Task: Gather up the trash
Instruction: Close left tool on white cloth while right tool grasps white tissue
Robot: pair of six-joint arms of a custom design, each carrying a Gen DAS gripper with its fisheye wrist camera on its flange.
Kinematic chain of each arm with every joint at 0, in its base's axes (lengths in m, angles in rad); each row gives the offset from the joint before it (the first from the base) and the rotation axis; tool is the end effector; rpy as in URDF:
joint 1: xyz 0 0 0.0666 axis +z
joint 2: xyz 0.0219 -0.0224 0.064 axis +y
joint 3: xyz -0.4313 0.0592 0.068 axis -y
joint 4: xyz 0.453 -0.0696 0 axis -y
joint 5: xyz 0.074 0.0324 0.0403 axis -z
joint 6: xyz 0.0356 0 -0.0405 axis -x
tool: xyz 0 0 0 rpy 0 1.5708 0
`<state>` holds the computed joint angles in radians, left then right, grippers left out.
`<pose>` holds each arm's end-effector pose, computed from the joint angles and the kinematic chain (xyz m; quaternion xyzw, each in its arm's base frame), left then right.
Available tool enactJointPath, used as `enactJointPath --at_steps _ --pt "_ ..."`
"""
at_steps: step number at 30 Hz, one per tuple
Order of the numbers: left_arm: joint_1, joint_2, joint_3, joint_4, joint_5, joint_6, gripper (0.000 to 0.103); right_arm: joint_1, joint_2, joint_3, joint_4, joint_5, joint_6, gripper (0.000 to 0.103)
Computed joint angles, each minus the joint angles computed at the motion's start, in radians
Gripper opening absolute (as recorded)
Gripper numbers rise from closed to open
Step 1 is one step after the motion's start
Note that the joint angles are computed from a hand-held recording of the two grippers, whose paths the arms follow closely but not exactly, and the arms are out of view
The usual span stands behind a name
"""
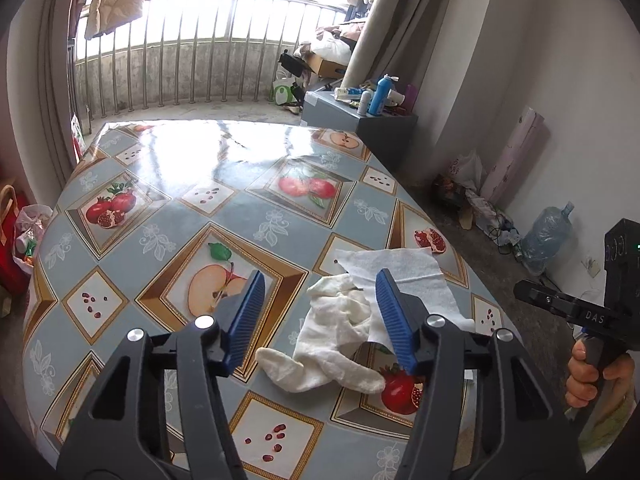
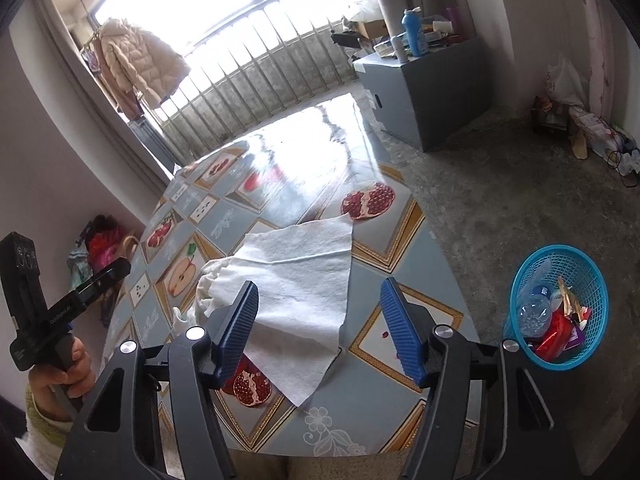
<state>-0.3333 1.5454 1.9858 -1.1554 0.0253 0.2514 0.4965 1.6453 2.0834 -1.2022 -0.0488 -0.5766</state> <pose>0.5395 -0.1881 0.6846 0.0425 0.9088 -0.1306 0.3940 0.5366 0.2922 0.6719 0.0272 0.9191 0.2199 0.3258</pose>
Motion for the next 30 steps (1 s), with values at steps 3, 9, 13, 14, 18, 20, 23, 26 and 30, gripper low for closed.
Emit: enactJointPath --at_steps 3,9,13,14,18,20,23,26,30 --pt "-0.008 0.017 -0.001 -0.041 0.002 -0.046 0.049 0.010 0.040 0.041 -0.036 -0.021 0.041 0.055" --pt "-0.013 0.059 0.005 -0.095 0.037 -0.082 0.049 0.029 0.121 0.139 -0.137 -0.013 0.132 0.055" --pt "-0.019 0.073 0.000 -0.086 0.033 -0.105 0.049 0.035 0.168 0.200 -0.198 0.000 0.177 0.055" --pt "-0.022 0.076 0.001 -0.085 0.024 -0.112 0.049 0.036 0.178 0.211 -0.211 0.005 0.182 0.055" --pt "-0.037 0.089 0.007 -0.083 -0.041 -0.145 0.044 0.041 0.212 0.250 -0.257 0.034 0.201 0.055" --pt "-0.040 0.095 0.010 -0.089 -0.053 -0.145 0.041 0.048 0.227 0.266 -0.277 0.059 0.218 0.055" --pt "-0.046 0.103 0.016 -0.096 -0.067 -0.144 0.038 0.050 0.243 0.278 -0.309 0.073 0.214 0.055" --pt "-0.050 0.104 0.015 -0.095 -0.085 -0.154 0.038 0.053 0.243 0.276 -0.315 0.096 0.217 0.051" --pt "-0.052 0.106 0.021 -0.101 -0.097 -0.164 0.037 0.057 0.254 0.297 -0.340 0.129 0.225 0.042"
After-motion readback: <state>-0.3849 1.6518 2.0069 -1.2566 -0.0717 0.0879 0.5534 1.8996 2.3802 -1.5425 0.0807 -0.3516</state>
